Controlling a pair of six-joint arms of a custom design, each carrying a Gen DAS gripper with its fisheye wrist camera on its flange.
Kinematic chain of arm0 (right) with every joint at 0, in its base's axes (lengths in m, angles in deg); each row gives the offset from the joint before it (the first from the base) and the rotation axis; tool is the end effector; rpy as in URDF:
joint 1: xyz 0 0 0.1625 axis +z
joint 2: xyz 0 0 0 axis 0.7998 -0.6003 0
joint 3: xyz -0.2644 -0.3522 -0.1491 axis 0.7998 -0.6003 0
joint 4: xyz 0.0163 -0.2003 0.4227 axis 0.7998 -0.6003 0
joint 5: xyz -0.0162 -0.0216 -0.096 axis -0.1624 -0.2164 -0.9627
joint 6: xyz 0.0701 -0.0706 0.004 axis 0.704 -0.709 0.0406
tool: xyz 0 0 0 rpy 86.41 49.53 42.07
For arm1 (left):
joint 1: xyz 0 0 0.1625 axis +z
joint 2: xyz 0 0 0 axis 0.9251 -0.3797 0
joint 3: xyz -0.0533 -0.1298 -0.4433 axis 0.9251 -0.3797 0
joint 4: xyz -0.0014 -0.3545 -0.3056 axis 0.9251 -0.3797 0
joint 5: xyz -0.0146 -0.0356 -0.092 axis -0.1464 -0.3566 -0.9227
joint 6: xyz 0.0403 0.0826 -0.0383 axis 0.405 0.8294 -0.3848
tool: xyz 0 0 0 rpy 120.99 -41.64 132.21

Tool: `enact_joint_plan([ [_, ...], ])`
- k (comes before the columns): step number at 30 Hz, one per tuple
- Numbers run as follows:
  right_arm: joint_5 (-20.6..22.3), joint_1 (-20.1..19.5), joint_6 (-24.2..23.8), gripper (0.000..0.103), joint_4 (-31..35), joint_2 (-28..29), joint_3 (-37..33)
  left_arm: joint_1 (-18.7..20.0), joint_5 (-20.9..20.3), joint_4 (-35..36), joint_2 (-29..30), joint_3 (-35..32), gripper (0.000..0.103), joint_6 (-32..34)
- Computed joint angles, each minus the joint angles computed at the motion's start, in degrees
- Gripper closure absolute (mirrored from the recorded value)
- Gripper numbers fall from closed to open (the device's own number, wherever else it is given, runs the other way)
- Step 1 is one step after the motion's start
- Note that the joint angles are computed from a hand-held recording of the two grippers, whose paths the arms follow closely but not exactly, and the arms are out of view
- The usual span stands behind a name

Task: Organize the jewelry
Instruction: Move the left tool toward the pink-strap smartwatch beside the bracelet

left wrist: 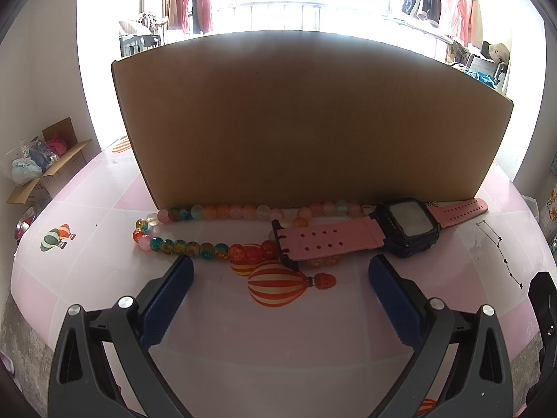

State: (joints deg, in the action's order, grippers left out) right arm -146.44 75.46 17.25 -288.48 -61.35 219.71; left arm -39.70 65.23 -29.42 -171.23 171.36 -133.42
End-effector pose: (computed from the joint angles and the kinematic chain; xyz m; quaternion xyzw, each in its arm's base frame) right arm 0.3392 -0.3299 0.0741 0.2074 -0.8035 0.4878 0.2709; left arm -0.1703 -0.3464 0.2257 0.0179 0.8019 -0.4381 0.4058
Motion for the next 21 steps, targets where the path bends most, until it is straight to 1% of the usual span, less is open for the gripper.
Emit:
enact_joint_plan([
  [10,0.2,-0.1,-0.8,0.008,-0.5,0.0,0.1,0.0,0.0,0.0,-0.1,0.0,0.005,0.0],
  [15,0.3,-0.6,0.9,0.008,1.0,-0.6,0.4,0.1,0.3,-0.1,0.2,0.0,0.005,-0.2],
  [18,0.5,-0.7,1.3,0.008,-0.1,-0.6,0.5,0.1,0.3,-0.2,0.1,0.1,0.005,0.0],
  [21,0.3,-0.4,0.4,0.008,-0.9,-0.1,0.3,0.2,0.3,-0.2,0.3,0.0,0.005,-0.2],
])
